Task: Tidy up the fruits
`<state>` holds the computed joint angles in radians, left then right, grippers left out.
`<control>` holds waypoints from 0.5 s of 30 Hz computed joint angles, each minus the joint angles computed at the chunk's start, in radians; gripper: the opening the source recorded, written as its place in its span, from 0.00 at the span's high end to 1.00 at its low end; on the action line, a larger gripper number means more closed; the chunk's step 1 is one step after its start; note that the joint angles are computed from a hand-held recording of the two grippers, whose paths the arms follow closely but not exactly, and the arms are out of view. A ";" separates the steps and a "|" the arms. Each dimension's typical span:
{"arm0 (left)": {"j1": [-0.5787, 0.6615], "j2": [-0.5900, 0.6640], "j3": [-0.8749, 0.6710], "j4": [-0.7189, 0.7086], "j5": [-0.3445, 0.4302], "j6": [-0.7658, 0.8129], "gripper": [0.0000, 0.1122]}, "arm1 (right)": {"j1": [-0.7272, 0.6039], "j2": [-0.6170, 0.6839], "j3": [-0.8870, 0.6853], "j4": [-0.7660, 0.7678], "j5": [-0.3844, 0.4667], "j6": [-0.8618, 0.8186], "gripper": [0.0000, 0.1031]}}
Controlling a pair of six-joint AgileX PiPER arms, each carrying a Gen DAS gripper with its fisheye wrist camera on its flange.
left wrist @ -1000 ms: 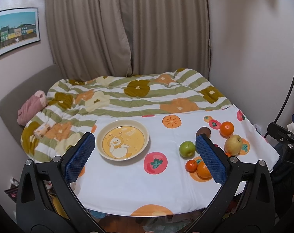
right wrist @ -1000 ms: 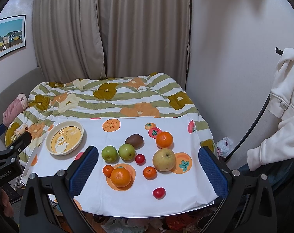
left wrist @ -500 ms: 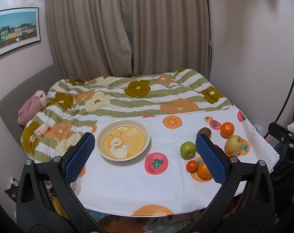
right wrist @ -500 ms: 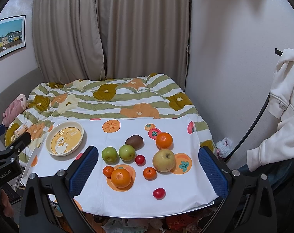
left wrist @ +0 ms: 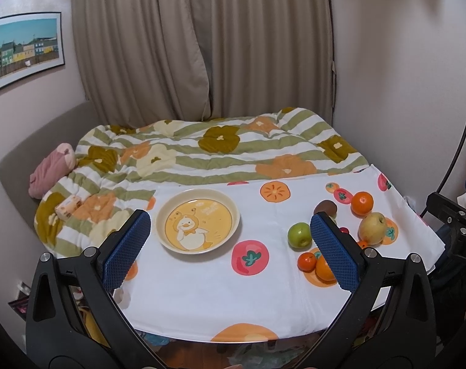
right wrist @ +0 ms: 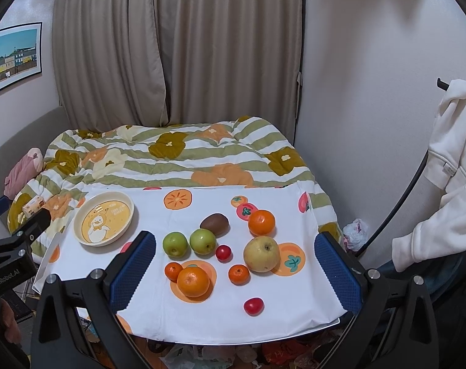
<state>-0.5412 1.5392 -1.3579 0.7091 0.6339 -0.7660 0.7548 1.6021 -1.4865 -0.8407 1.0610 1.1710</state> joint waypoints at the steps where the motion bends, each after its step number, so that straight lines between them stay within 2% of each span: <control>1: 0.002 0.000 -0.001 -0.004 -0.001 0.003 0.08 | -0.001 0.001 0.000 0.000 -0.001 0.000 0.00; 15: 0.012 0.000 0.000 -0.012 -0.012 0.015 0.08 | 0.004 0.003 -0.006 -0.002 0.007 0.002 0.00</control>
